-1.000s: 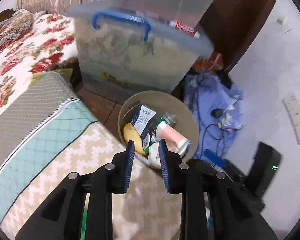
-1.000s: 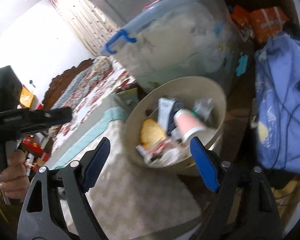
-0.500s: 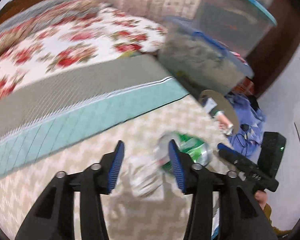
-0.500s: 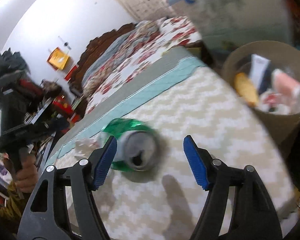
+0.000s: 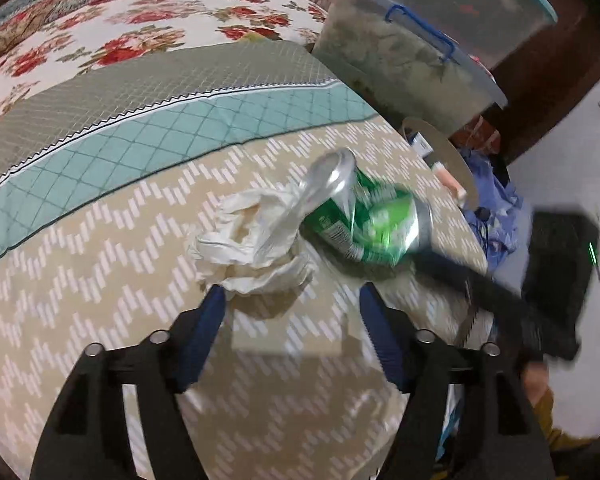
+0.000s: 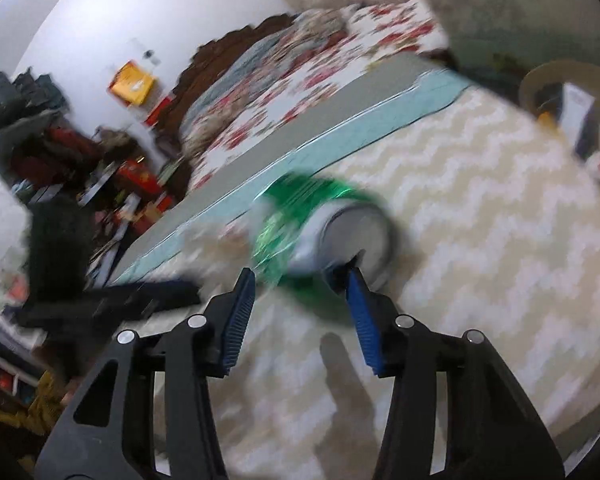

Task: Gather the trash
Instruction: 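Grasp the green soda can with right tool while left tool reaches for white tissue, then grasp the white tissue with left tool while right tool lifts the can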

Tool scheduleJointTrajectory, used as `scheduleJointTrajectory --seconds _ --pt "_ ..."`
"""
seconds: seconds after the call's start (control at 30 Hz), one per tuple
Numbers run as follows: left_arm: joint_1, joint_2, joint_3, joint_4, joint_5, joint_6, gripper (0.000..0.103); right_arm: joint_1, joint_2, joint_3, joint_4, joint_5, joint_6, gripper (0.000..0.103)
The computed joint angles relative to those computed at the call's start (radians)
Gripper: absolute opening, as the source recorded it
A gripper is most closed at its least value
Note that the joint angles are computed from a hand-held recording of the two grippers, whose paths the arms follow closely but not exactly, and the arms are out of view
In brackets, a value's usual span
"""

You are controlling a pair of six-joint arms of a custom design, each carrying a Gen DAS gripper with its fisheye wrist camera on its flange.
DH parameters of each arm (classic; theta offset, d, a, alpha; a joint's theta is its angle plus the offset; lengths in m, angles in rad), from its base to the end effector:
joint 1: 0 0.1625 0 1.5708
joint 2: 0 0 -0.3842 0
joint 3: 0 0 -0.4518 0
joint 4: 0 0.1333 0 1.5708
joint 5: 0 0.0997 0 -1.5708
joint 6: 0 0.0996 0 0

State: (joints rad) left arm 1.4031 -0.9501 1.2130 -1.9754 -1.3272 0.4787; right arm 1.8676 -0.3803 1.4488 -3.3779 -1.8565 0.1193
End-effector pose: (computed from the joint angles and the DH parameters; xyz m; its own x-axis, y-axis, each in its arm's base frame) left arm 0.0262 -0.7875 0.2760 -0.7782 0.5636 -0.2770 0.5900 0.8072 -0.0154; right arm 0.3090 -0.6504 -0.0944 -0.9918 -0.0143 0.1268 -0.0989 0.7139 -0.6933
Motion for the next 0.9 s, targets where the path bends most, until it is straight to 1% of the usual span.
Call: scheduleJointTrajectory --seconds 0.03,0.07,0.13,0.17,0.23,0.27,0.37,0.43,0.47,0.53,0.6,0.67,0.73,0.77,0.8,0.83,0.87,0.9 --pt "0.002 0.016 -0.022 0.010 -0.007 -0.015 0.074 0.004 -0.002 0.003 0.012 0.015 -0.018 0.051" --pt "0.008 0.039 -0.064 0.036 -0.025 -0.039 0.077 0.016 -0.003 0.006 0.035 0.032 -0.056 0.051" --pt "0.011 0.072 -0.118 0.062 -0.043 -0.068 0.078 0.029 -0.017 0.028 0.021 0.025 -0.099 0.051" --pt "0.012 0.088 -0.145 0.076 -0.050 -0.079 0.078 0.031 -0.031 0.045 -0.007 0.017 -0.107 0.051" --pt "0.012 0.107 -0.176 0.100 -0.059 -0.092 0.078 0.025 -0.055 0.070 -0.063 0.008 -0.094 0.051" --pt "0.012 0.117 -0.191 0.114 -0.065 -0.101 0.078 0.014 -0.070 0.078 -0.091 0.000 -0.069 0.051" --pt "0.018 0.136 -0.227 0.152 -0.087 -0.125 0.079 -0.012 -0.084 0.063 -0.094 -0.009 -0.032 0.051" --pt "0.025 0.142 -0.245 0.170 -0.109 -0.143 0.082 -0.044 -0.081 0.025 -0.038 0.001 0.010 0.051" --pt "0.028 0.143 -0.249 0.173 -0.113 -0.148 0.082 -0.063 -0.075 0.004 0.000 0.024 0.036 0.051" --pt "0.029 0.152 -0.265 0.172 -0.101 -0.165 0.084 -0.086 -0.066 -0.029 0.062 0.045 0.063 0.051" --pt "0.030 0.173 -0.297 0.186 -0.083 -0.183 0.085 -0.097 -0.034 -0.086 0.141 0.059 0.078 0.051" --pt "0.028 0.198 -0.331 0.203 -0.060 -0.197 0.086 -0.098 -0.021 -0.100 0.184 0.079 0.064 0.051" --pt "0.024 0.225 -0.360 0.214 -0.033 -0.202 0.086 -0.090 -0.002 -0.123 0.206 0.098 0.028 0.055" --pt "0.022 0.235 -0.370 0.218 -0.020 -0.204 0.086 -0.083 0.012 -0.137 0.209 0.087 0.005 0.055" --pt "0.020 0.250 -0.384 0.224 0.002 -0.214 0.084 -0.071 0.026 -0.151 0.223 0.073 -0.020 0.054" --pt "0.017 0.248 -0.373 0.198 0.016 -0.209 0.082 -0.066 0.036 -0.161 0.229 0.075 -0.035 0.045" --pt "0.011 0.245 -0.360 0.175 0.052 -0.210 0.068 -0.065 0.038 -0.159 0.229 0.094 -0.042 0.043" --pt "0.006 0.240 -0.346 0.150 0.082 -0.209 0.046 -0.066 0.036 -0.148 0.212 0.116 -0.045 0.035"
